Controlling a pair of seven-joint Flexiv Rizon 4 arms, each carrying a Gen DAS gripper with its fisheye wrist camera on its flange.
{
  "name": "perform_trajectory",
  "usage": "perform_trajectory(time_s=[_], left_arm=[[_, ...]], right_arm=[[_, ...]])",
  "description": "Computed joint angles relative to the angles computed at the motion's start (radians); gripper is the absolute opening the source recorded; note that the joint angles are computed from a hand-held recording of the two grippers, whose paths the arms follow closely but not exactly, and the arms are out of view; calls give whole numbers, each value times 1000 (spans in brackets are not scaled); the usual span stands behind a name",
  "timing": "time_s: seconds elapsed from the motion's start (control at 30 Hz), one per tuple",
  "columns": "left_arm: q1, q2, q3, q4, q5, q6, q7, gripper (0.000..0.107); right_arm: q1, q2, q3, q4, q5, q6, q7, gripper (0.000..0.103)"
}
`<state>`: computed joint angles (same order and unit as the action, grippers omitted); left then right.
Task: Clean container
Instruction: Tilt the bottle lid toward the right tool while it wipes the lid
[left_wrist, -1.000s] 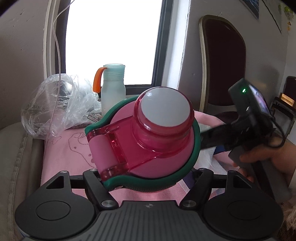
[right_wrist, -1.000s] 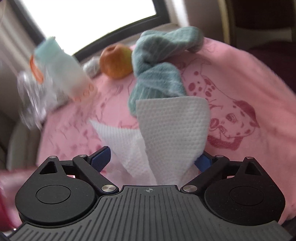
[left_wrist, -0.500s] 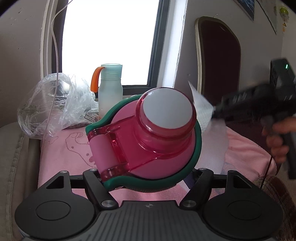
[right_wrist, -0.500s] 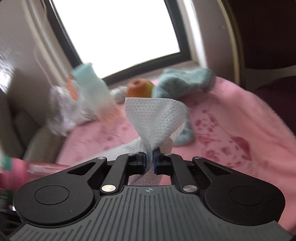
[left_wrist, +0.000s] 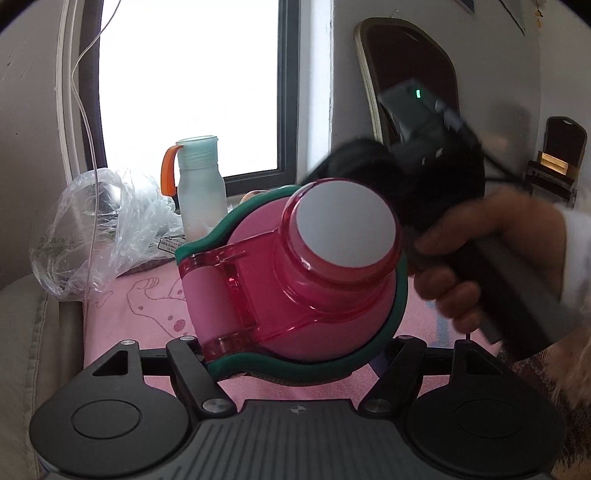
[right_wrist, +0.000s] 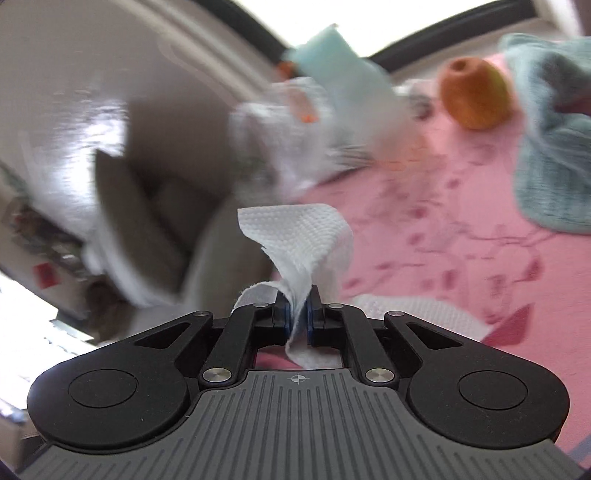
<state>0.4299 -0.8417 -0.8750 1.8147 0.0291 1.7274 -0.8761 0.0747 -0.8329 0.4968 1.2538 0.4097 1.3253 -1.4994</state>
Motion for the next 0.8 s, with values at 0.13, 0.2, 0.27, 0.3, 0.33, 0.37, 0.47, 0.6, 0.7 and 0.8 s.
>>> perform_trajectory(time_s=[0.13,0.2,0.27,0.3,0.33,0.37,0.47,0.6,0.7,0.8], left_arm=[[16,-19,-28,-30,-72,-51,-54,71],[14,-31,-36,-60,-147,-84,-117,71],[2,-38,-26,-97,-229,-113,-195,71],[-9,-38,-13,-115,-261,-120,-229,71],[-22,-37,3,-133,-290,-124,-261,71],[-33,-37,18,-147,-311,-125,-286,71],[-57,-33,54,-167,-337,-116,-326,71],[-85,-8,101,-159,-334,-88,-364,72],[-134,26,171,-153,-331,-76,-407,72],[-206,61,272,-166,-331,-78,-442,72]], right_arm=[[47,6,-109,51,-13,65,152,9],[57,13,-141,81,-36,86,209,10],[32,1,-119,86,-38,102,236,10],[22,-3,-107,91,-39,117,246,10],[9,-10,-88,94,-41,133,249,10],[1,-17,-74,94,-47,149,252,10],[-12,-34,-46,99,-79,191,261,10],[-17,-34,-32,127,-133,225,279,10],[-35,-48,-5,135,-165,240,298,10],[-80,-64,61,155,-185,265,308,10]])
